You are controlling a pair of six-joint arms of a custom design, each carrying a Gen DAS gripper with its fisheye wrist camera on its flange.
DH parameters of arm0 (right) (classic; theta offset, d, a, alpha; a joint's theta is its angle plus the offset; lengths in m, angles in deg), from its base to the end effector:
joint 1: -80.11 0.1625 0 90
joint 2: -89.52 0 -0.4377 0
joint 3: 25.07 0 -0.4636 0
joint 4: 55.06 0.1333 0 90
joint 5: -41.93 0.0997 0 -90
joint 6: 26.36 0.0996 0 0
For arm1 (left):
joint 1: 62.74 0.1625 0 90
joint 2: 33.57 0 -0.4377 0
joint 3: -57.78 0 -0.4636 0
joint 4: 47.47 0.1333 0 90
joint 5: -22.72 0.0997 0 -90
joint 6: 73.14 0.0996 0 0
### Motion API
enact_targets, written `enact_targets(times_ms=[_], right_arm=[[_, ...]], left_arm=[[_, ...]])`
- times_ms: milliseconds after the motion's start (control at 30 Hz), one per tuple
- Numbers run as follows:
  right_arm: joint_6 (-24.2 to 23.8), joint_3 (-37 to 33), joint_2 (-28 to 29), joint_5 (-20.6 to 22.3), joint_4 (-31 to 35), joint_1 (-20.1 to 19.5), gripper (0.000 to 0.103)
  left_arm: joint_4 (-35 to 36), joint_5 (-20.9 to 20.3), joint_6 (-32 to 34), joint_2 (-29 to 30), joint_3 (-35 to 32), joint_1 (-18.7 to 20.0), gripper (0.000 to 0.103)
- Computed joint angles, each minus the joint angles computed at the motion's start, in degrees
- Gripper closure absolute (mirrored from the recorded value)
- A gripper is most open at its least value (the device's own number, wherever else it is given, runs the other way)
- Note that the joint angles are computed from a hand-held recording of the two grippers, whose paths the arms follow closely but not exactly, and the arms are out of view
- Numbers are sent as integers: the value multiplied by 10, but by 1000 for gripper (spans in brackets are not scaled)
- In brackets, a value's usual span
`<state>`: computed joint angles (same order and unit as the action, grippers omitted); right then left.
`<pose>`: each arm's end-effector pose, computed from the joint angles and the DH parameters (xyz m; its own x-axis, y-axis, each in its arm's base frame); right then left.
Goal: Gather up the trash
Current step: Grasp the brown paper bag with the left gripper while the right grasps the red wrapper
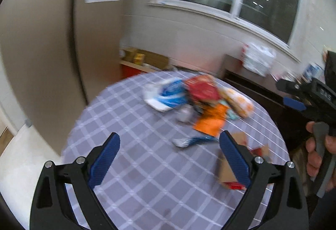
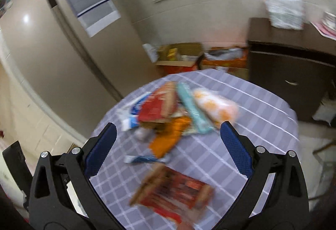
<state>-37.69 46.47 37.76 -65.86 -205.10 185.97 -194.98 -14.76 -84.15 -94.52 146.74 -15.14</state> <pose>0.3298 -0.7843 0.3415 -0.9100 -0.2131 0.3556 -0.3950 0.7060 -0.5879 -0.3411 -0.6885 0.3238 -0.8118 -0.0033 -0.5839 0.4399 0.6541 -0.6153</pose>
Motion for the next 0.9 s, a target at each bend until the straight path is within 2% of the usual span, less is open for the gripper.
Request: enact_targets(times_ms=[133,233,400,433,467,500,533,700,900], right_arm=[[21,30,-24,-23,-13,-18,6],[39,43,-36,-32,-12,-28,6],[46,59,-47,-41,-12,-34,6],[46,59,-48,-41,-10,-34,6],[46,55,-45,-43,-8,-33,6],[45,51,-42,-44,-5,-32,6],[44,50,-40,-45,-2,-31,6],[34,40,-27,-46,17,-26,6],[20,16,4,-45,56,-20,6]], left_arm=[[19,-50,18,30,-14,0,9],[61,-85,5,58,-38,6,9],[56,-148,17,89,-57,20,11],[58,-157,16,93,-60,23,33],[73,-169,10,97,-67,28,51],[90,-176,1,102,-75,31,62],[90,-194,-3,100,-75,35,62],[55,-190,13,76,-44,32,65],[19,-156,3,11,18,25,65]])
